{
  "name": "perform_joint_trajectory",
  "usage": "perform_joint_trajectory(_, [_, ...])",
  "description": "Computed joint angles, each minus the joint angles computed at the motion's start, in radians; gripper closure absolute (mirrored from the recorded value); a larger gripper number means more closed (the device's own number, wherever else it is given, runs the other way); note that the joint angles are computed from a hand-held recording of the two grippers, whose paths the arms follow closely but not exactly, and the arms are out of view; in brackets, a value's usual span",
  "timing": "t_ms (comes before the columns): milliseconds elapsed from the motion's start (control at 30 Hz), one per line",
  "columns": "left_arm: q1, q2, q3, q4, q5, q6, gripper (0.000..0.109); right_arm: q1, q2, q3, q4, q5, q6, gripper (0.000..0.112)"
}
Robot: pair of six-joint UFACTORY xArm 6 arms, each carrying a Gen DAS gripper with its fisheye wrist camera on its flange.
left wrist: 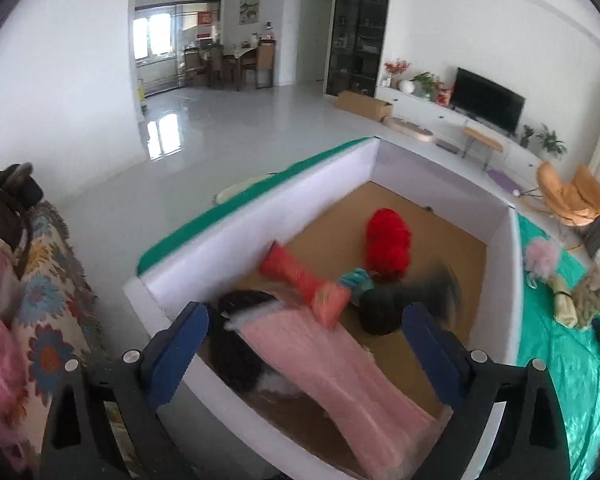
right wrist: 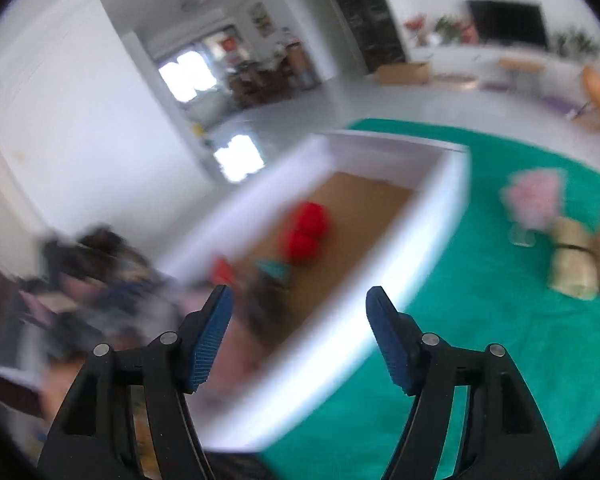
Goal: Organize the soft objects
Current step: 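Carry the black bag roll into the white box and open the right gripper, then move the open right gripper to the beige rolled cloth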
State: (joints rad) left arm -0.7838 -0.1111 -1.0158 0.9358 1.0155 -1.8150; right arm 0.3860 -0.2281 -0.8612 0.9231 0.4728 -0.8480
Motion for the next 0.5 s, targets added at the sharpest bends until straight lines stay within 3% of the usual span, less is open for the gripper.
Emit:
perform_joint_trajectory(100, [-0.036, 0.035, -0.024, 0.030, -0.056, -0.005, 0.011, -0.107, -0.012, 0.169, -0.144, -0.161, 0.015, 0.040])
perform_joint_trajectory(200, [-0.064, 0.122, -0.121, 0.058, -0.128, 0.014, 0.011, -0.261, 0.036, 0.211, -0.179, -0.202, 0.030, 0.040])
perform_joint_trajectory(300, [-0.078, 0.233, -0.237, 0.074, -0.250, 0.024, 0.011, -0.374, 0.104, 0.147, -0.085, -0.159, 0.003, 0.039])
perform_joint_trajectory(367, [-0.080, 0.343, -0.341, 0.028, -0.358, 0.072, 0.011, -0.399, 0.171, 0.059, -0.046, -0.112, -0.015, 0.039])
perform_joint_trajectory(500, [-0.107, 0.542, -0.524, -0.153, -0.448, 0.225, 0.011, -0.361, 0.332, -0.167, -0.091, -0.027, 0.040, 0.039])
